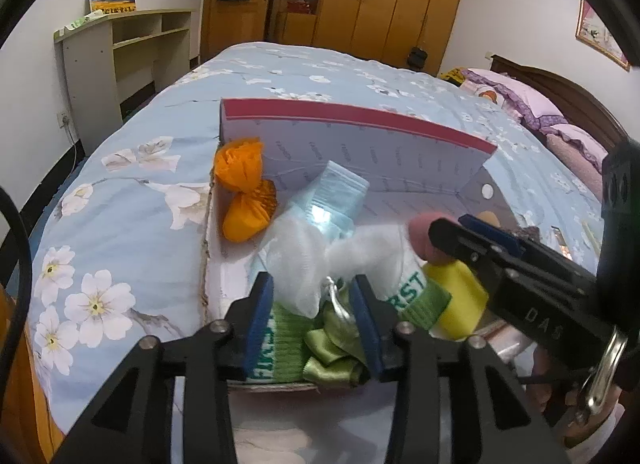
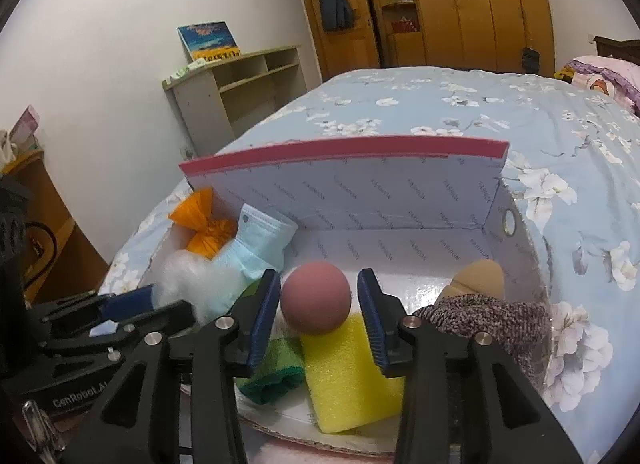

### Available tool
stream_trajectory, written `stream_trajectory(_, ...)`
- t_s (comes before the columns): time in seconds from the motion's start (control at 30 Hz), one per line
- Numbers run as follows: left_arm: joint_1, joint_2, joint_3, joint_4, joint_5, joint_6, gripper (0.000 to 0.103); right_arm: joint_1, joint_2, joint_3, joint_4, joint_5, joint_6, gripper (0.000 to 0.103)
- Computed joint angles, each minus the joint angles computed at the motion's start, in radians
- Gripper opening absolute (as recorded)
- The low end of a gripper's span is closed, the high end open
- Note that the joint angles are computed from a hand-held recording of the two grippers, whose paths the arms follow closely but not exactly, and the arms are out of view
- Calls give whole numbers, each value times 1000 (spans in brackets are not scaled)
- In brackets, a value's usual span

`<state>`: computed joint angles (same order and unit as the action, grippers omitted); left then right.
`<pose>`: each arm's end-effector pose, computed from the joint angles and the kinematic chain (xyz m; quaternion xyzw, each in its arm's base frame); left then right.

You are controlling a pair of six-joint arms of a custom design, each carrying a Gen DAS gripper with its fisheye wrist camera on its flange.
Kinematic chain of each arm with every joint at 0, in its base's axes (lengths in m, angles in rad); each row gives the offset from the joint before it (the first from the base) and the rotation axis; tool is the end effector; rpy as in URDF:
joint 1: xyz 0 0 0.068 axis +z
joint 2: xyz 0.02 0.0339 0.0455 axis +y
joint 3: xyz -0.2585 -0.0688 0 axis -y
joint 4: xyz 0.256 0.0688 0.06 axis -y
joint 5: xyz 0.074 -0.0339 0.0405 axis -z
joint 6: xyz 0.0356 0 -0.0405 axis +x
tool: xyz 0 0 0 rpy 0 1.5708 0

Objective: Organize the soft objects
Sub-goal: 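Lower the bag into the box with the left gripper while the right gripper releases the ball inside, then move the left gripper to the white towel roll while the right gripper approaches the black patterned pouch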

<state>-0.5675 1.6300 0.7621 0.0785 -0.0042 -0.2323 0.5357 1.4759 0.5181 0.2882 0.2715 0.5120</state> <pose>0.2731 -0.1739 0.1372 0.1535 0.9118 -0.1465 0.3515 0.2429 0.1331 0.1288 0.0484 0.8925 0.1104 0.4346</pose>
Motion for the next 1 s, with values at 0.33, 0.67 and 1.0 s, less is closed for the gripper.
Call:
stream_trajectory(0.33,-11,-60,-32,-22,-8,-19,43,25,-146,-67,-41,41,17,42)
stream_trajectory(0.67,-59,-149,-79,-42,-31,-13,43,105,-331,-139,-155,108,57,42)
stream_trajectory(1.0,-131,-192,-107,-56,-51,-11,43,216,-525,-212,-335,219,127,42)
